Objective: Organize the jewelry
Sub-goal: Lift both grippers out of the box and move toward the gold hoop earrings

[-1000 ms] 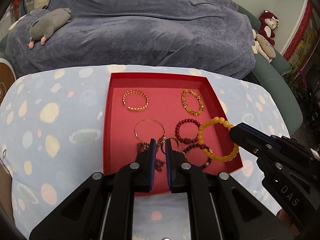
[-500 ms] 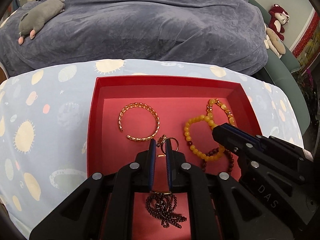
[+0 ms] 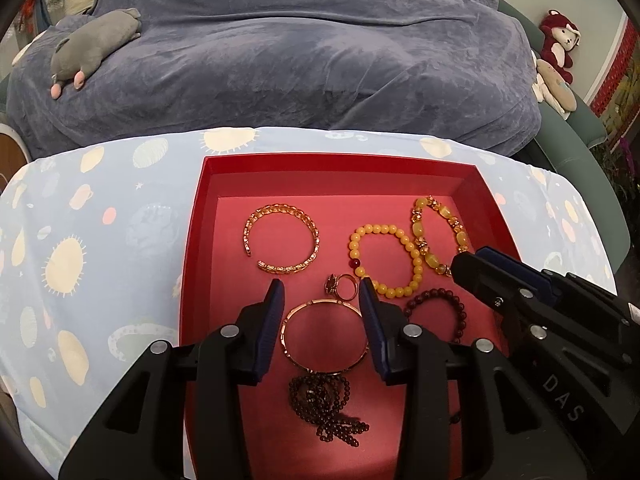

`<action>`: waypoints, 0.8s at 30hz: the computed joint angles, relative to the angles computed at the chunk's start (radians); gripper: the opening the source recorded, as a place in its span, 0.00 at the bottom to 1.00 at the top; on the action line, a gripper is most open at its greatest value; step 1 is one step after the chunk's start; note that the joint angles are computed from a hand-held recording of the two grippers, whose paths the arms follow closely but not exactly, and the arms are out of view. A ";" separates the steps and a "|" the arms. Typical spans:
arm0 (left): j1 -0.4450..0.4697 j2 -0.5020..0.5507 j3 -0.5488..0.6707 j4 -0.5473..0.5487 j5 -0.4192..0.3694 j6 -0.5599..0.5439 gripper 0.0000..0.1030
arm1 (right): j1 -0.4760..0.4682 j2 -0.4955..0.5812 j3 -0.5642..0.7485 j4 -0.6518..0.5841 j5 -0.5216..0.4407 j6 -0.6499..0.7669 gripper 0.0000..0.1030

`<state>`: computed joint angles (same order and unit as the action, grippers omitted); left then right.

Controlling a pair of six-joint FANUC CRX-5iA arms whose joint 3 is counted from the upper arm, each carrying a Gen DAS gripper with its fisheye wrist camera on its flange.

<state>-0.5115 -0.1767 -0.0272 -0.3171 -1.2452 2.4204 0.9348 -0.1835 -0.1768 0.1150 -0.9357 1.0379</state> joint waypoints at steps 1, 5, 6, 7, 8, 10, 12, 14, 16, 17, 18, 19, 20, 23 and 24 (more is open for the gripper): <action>-0.010 -0.002 0.007 -0.007 -0.008 0.005 0.36 | 0.005 -0.010 -0.005 0.005 -0.004 -0.008 0.20; -0.043 -0.016 0.023 -0.022 -0.036 0.025 0.36 | 0.026 -0.053 -0.024 0.022 -0.025 -0.042 0.22; -0.054 -0.018 0.029 -0.029 -0.046 0.029 0.36 | 0.034 -0.065 -0.030 0.030 -0.031 -0.053 0.22; -0.066 -0.022 0.035 -0.035 -0.056 0.034 0.36 | 0.041 -0.075 -0.033 0.037 -0.037 -0.061 0.22; -0.076 -0.023 0.042 -0.042 -0.065 0.039 0.36 | 0.049 -0.086 -0.038 0.044 -0.044 -0.069 0.22; -0.098 -0.029 0.053 -0.056 -0.086 0.051 0.36 | 0.068 -0.112 -0.052 0.063 -0.054 -0.091 0.23; -0.123 -0.034 0.064 -0.072 -0.107 0.069 0.36 | 0.085 -0.136 -0.065 0.079 -0.065 -0.111 0.23; -0.151 -0.037 0.075 -0.090 -0.133 0.085 0.36 | 0.108 -0.161 -0.080 0.105 -0.078 -0.136 0.23; -0.178 -0.040 0.085 -0.107 -0.159 0.101 0.36 | 0.128 -0.183 -0.092 0.124 -0.092 -0.156 0.23; -0.192 -0.045 0.086 -0.114 -0.170 0.112 0.36 | 0.141 -0.196 -0.101 0.134 -0.101 -0.168 0.23; -0.206 -0.050 0.086 -0.119 -0.181 0.124 0.36 | 0.154 -0.210 -0.110 0.147 -0.110 -0.178 0.23; -0.220 -0.056 0.084 -0.125 -0.190 0.139 0.36 | 0.172 -0.225 -0.123 0.166 -0.121 -0.194 0.23; -0.236 -0.062 0.083 -0.131 -0.200 0.152 0.36 | 0.189 -0.241 -0.135 0.182 -0.132 -0.211 0.23; -0.282 -0.075 0.080 -0.149 -0.233 0.189 0.36 | 0.228 -0.285 -0.163 0.206 -0.167 -0.244 0.23; -0.297 -0.079 0.080 -0.155 -0.246 0.205 0.36 | 0.243 -0.299 -0.174 0.216 -0.181 -0.259 0.23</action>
<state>-0.8089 -0.2561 0.0524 -0.4721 -1.4909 2.6250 1.1782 -0.4830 -0.3503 0.3310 -1.1168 0.7788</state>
